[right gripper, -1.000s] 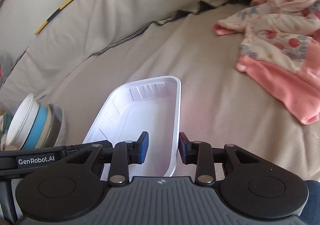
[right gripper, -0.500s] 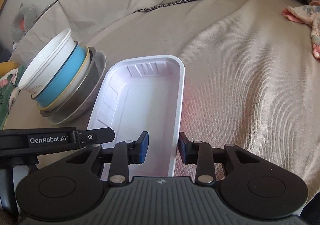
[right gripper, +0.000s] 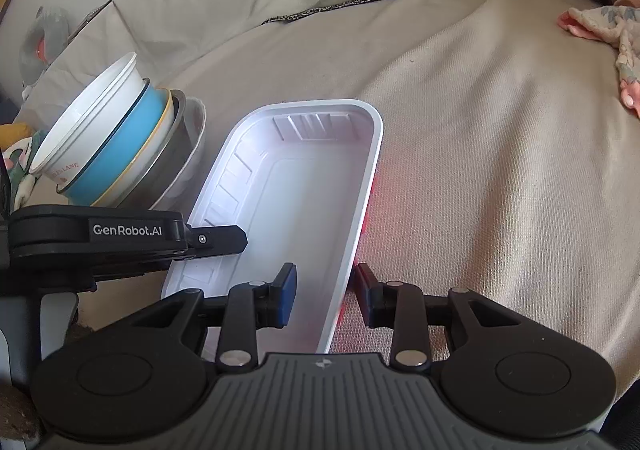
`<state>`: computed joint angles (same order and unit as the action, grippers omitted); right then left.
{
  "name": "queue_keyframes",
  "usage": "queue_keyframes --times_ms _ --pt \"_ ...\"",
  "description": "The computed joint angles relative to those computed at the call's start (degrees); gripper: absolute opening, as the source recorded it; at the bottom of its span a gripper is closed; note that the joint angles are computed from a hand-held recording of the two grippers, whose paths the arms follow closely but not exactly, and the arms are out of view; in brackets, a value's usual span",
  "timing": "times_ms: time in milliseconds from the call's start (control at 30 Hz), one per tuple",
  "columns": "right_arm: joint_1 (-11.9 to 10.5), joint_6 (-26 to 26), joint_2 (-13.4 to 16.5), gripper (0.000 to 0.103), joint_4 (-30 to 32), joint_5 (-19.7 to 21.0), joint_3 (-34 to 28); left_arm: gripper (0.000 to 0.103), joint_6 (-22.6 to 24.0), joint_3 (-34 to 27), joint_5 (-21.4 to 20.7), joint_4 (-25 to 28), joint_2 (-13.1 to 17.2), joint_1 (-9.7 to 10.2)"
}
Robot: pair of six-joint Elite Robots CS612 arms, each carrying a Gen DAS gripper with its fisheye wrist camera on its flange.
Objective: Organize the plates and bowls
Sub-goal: 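Lift the tray with both tools and carry it toward the bowl stack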
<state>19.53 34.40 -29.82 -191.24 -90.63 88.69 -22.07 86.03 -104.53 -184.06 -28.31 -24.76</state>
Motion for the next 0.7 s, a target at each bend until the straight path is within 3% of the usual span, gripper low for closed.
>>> queue_keyframes --times_ms 100,233,333,533,600,700 --pt "0.2 -0.4 -0.2 0.033 0.6 -0.6 0.1 0.02 -1.6 0.6 -3.4 -1.1 0.2 0.76" --pt "0.3 -0.8 -1.0 0.033 1.2 -0.5 1.1 0.019 0.8 2.0 -6.6 1.4 -0.8 1.3" --pt "0.0 -1.0 -1.6 0.033 0.6 1.4 2.5 0.019 2.1 4.1 -5.3 -0.8 -1.6 0.91" --pt "0.1 -1.0 -2.0 0.033 -0.2 1.5 3.5 0.02 5.5 5.6 -1.3 -6.5 -2.2 -0.16" --pt "0.1 -0.6 -2.0 0.033 -1.0 1.0 3.6 0.02 6.7 5.3 0.6 -4.9 -2.3 -0.64" --pt "0.1 0.6 -1.8 0.033 -1.6 0.1 3.6 0.02 5.8 3.9 -0.4 -0.1 -1.9 -0.64"
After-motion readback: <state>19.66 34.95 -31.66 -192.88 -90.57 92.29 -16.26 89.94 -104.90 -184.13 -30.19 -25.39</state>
